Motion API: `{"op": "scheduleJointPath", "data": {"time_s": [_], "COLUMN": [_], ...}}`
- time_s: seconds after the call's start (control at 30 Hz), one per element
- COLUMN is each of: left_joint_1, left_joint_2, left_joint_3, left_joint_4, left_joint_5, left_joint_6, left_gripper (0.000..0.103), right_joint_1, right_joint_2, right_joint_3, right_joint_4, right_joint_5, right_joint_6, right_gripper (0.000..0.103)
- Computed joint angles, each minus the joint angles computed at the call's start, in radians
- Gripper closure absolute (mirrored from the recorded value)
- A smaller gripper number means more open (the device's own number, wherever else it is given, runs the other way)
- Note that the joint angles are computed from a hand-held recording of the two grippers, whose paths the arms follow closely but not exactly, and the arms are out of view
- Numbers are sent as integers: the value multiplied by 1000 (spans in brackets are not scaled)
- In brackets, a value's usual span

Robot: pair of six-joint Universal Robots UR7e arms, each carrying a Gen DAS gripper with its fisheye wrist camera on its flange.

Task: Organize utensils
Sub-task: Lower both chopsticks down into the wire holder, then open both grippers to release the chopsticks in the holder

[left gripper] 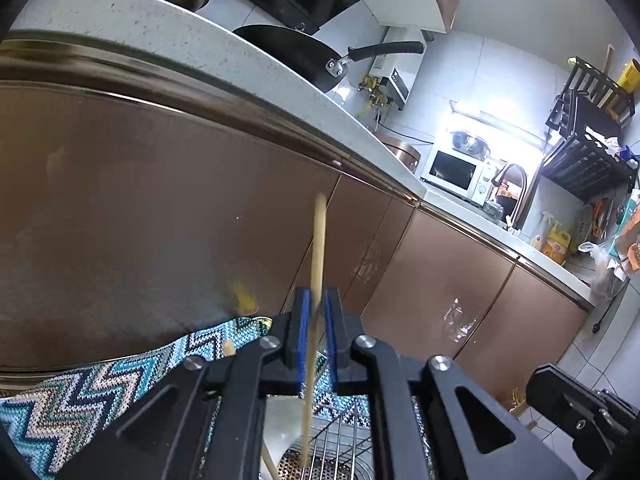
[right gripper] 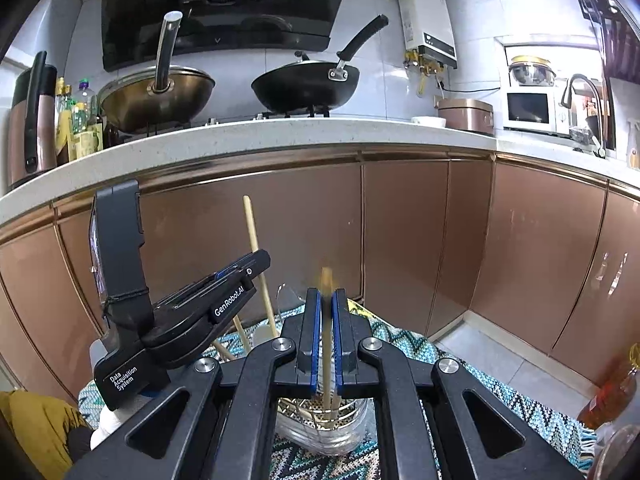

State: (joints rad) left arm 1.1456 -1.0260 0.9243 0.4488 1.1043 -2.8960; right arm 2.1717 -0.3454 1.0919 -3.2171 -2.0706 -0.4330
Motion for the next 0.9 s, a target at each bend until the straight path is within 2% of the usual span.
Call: {"op": "scheduleJointPath", "data": {"time_s": [0.03,0.07,0.13,0.3,0.37,0.53,0.7,0.9], "left_joint_1": [1,2,-3,-48,-74,-154,-253,-439], "left_joint_2": [1,-3,-21,-117,-160,-291,-465,-648], "left_joint_3": [-7,-4,12,92,125,229,390,567], "left_joint_4": [13,19,26,26,31,141,277,533], "left_joint_5": [9,16,20,-22,-75,-236,-368,-580], "left_joint_6": [-8,-14,-12,20,35,10,-88,-262], "left_gripper": [74,70,68,62,57,55,54,51], "right_joint_1": [1,1,5,31,49,91,133,184], "right_joint_2": [-2,-4,-8,-43,-66,-134,-191,-219], "right_joint_3": [6,8,14,60,94,199,315,432], "right_joint_4": [2,2,1,-35,-59,-103,-129,-136], "right_joint_5": [-2,-5,-13,-35,-50,-84,-123,-192], "right_joint_6": [3,4,9,18,14,51,117,234], "right_gripper": [94,88,81,80,78,69,65,61]}}
